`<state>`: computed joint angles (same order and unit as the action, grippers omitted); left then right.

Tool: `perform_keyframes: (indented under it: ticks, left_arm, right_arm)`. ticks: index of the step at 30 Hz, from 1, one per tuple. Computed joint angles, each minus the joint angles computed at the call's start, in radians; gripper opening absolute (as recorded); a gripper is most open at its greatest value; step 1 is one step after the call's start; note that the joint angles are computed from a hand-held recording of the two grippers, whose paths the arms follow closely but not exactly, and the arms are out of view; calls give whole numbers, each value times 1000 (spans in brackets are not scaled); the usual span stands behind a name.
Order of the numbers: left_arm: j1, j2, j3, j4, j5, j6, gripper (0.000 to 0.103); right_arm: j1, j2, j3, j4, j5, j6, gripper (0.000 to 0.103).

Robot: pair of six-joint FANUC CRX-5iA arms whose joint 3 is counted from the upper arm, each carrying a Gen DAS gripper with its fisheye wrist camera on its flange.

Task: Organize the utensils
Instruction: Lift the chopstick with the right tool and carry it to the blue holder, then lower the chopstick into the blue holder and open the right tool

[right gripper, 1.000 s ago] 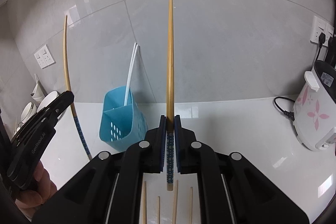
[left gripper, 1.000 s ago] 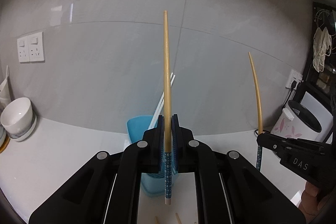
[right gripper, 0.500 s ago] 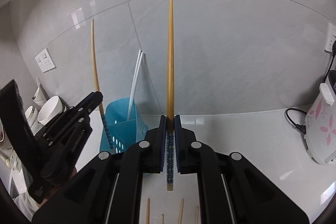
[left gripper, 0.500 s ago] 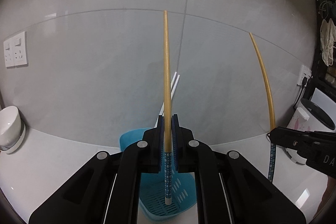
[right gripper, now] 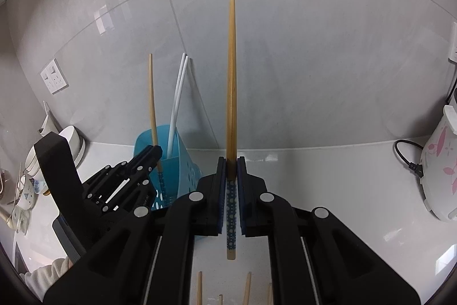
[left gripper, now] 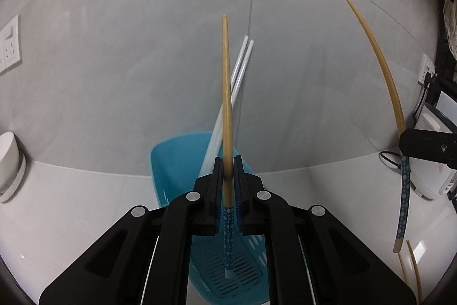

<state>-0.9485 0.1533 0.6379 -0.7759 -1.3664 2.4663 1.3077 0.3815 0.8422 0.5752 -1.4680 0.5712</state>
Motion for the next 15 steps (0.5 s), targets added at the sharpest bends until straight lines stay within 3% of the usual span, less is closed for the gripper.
perform_keyframes:
  ticks: [3,6,8,10,13,15]
  left_arm:
    - [-1,12,20,16,-7,-3,9]
    - [-4,8,34,21,-37,2,18]
    - [-10,-7,42,21,-68,14,33]
    - [-25,-18,48,6,-99,38,60]
    - [-49,-35,57,-17,-151,61,81]
    - [-57,-44,66,-18,-183,67,87]
  right_arm:
    - [2,4,0,1,-2,3,7]
    - [3,10,7,-7,-3,8,7]
    - [4,11,10,-9,5,15,7]
    - [5,9,5,-8,22,19,7]
    - [6,11,8,-11,56,21,7]
    - [7,19,15,-12,77,24,7]
